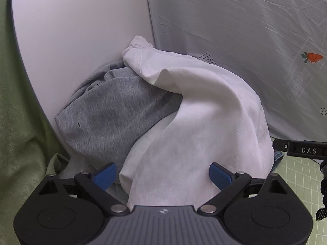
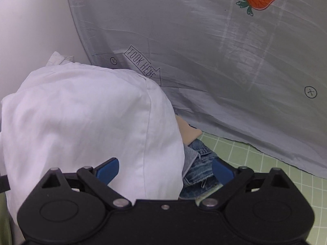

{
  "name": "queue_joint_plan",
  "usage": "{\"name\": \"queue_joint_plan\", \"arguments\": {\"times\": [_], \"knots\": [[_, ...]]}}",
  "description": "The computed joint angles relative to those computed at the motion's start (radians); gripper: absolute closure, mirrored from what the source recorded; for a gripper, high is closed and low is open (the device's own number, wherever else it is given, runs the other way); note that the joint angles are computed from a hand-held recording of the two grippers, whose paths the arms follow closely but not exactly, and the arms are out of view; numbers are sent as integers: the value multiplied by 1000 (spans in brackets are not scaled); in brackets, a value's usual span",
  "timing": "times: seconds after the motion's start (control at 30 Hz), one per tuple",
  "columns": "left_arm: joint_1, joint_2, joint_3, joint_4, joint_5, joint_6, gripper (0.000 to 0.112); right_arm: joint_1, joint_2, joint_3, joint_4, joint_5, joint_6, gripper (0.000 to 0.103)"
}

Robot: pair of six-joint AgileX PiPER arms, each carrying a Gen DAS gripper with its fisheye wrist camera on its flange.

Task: Fold clothes
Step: 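Reach both tools into the heap and pinch the white shirt, then lift the white shirt off the heap with both tools and carry it onto the mat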

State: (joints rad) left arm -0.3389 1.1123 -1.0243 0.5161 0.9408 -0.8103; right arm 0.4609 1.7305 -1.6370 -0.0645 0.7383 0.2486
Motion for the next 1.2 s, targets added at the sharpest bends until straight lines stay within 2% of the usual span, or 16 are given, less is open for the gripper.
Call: {"name": "queue_joint_plan", "arguments": {"times": [0.17,0.23,0.33,0.37,0.4,0.43,0.47,0.5,0.53,0.63,0.73,0.87,0.97,1.03,1.13,1.2], "knots": [[135,68,11,-182,-127,141,25,-50,192,-196,150,30,-132,7],[141,74,25,-186,-151,156,28,-63,221,-208,208,13,-178,7],[152,70,39,-221,-179,193,40,-82,219,-166,314,-36,-256,11],[147,70,41,-220,-180,183,44,-99,212,-150,393,-37,-312,24],[136,69,42,-210,-178,161,47,-115,207,-139,466,-31,-362,48],[125,74,38,-198,-172,137,51,-122,204,-139,499,-19,-373,62],[110,72,36,-186,-165,113,56,-116,194,-136,492,-5,-386,87],[95,69,35,-174,-157,88,62,-101,178,-120,446,-16,-394,103],[75,59,35,-157,-144,60,66,-76,164,-114,371,-18,-371,103],[-12,23,33,-84,-88,-53,92,-35,78,-4,303,-78,-379,103],[-109,-38,55,-25,-50,-148,97,-10,-33,121,240,-133,-312,103],[-381,-33,39,134,68,-396,100,5,-125,187,148,-96,-167,103],[-522,-17,22,195,122,-505,101,-15,-148,203,155,-84,-143,102],[-574,29,-4,214,105,-541,101,-25,-160,213,149,-87,-117,101],[-575,40,23,208,52,-576,101,-31,-164,205,127,-78,-63,92],[-560,26,31,193,58,-592,96,-23,-160,188,86,-62,-2,69]]}}
